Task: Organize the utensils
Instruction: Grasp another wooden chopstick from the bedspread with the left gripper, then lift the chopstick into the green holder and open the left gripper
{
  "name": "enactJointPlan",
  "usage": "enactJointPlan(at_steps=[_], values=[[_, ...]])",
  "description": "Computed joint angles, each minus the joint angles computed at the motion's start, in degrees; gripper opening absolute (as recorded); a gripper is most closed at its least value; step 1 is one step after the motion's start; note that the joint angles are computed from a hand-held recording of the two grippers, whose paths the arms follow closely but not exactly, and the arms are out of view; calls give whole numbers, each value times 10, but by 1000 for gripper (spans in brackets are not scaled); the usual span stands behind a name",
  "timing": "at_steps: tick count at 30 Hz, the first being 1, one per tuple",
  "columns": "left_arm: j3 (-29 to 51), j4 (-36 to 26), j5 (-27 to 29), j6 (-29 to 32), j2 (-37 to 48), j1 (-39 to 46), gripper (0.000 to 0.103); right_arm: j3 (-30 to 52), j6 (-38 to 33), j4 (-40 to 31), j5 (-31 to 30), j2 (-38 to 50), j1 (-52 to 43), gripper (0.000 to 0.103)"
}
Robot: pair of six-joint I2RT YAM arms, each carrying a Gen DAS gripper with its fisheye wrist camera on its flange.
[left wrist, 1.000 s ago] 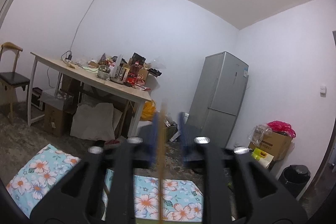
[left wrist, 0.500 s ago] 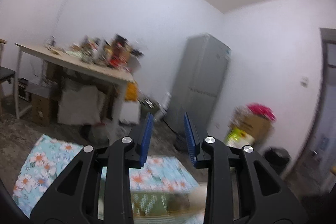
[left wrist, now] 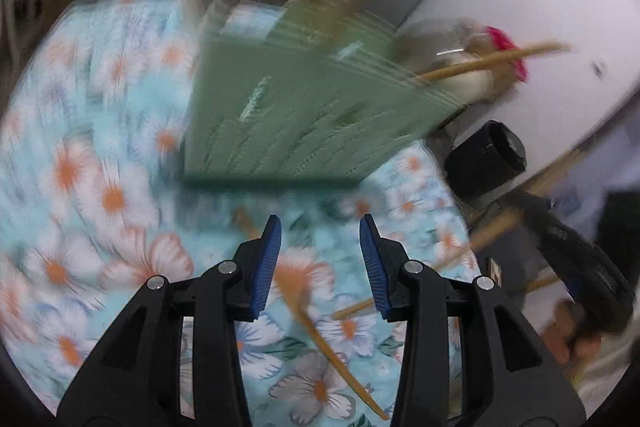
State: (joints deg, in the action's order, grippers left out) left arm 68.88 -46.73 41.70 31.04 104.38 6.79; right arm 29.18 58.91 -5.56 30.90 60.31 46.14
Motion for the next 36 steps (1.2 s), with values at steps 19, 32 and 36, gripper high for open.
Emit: enactJointPlan(at_steps=[19,32,36], values=[[55,16,-53,-57,89,-12,10,13,4,-8,10,16,14,7],[52,-29,255,28,-243,132,5,13,0,-11,8,13,1,7],[-82,413,291,-300,-371,137,5,18,-4,-6,8,21,5,7]])
